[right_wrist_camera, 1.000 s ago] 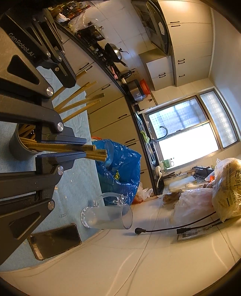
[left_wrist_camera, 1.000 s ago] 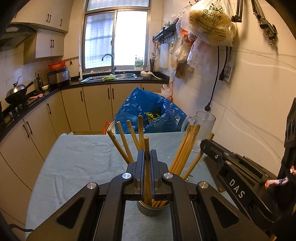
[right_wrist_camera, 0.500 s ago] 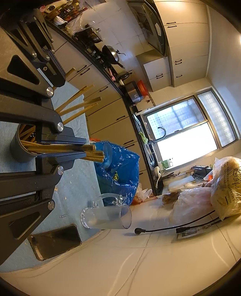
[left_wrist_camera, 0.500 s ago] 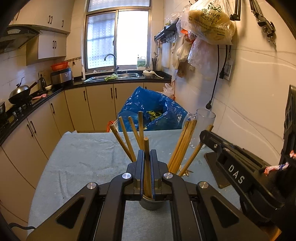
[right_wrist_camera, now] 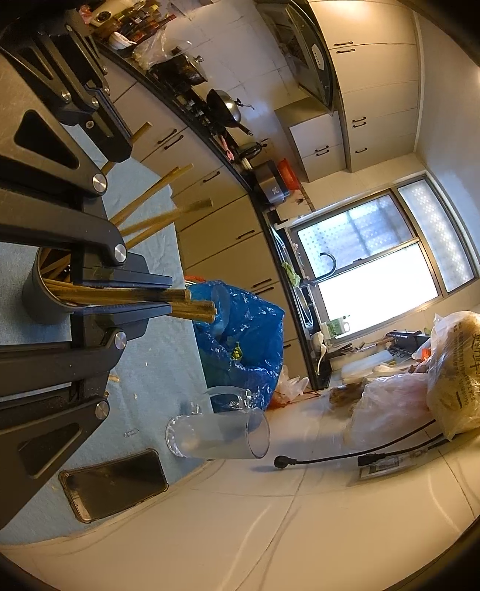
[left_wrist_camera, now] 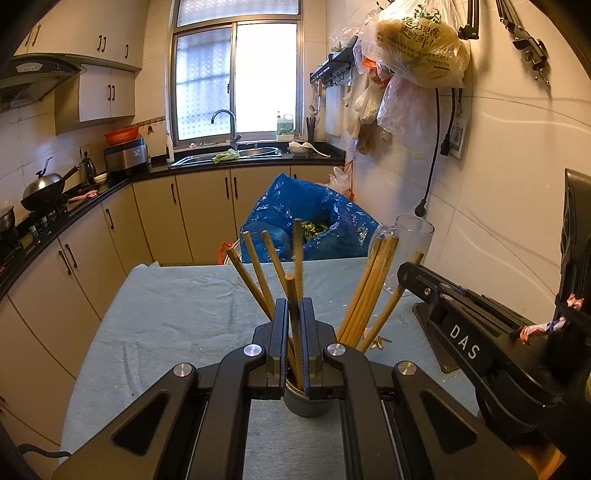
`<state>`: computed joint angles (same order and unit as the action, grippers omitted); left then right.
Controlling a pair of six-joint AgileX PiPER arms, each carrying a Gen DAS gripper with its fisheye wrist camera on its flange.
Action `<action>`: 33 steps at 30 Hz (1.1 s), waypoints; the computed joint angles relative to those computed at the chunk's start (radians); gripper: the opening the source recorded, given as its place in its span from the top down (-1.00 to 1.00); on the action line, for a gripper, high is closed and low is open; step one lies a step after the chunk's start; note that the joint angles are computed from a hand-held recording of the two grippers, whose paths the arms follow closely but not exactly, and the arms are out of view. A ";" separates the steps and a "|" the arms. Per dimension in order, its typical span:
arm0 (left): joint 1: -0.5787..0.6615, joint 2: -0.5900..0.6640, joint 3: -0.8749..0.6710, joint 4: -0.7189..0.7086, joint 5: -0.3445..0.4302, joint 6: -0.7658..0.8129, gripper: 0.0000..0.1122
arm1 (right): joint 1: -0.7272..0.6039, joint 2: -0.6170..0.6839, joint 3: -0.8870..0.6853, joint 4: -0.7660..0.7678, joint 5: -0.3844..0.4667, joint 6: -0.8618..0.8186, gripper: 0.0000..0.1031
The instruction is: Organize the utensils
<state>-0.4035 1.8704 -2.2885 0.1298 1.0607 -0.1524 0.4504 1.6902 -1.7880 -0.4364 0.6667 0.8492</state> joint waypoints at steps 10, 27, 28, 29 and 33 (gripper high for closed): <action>0.039 -0.052 0.079 -0.060 -0.037 0.008 0.90 | 0.013 -0.014 0.003 -0.024 0.001 0.024 0.82; 0.122 -0.331 0.395 -0.129 -0.121 0.030 0.39 | 0.070 -0.169 0.142 -0.158 0.034 0.168 0.33; 0.127 -0.356 0.427 -0.131 -0.129 0.032 0.31 | 0.075 -0.183 0.157 -0.165 0.037 0.176 0.30; 0.127 -0.372 0.449 -0.127 -0.134 0.028 0.18 | 0.086 -0.201 0.181 -0.177 0.042 0.192 0.27; 0.134 -0.471 0.578 -0.102 -0.176 -0.002 -0.29 | 0.136 -0.259 0.266 -0.236 0.063 0.263 0.17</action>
<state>-0.2695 1.3991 -1.7108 0.0278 0.8844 -0.1548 0.5863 1.4307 -1.5217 -0.6721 0.7295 1.1121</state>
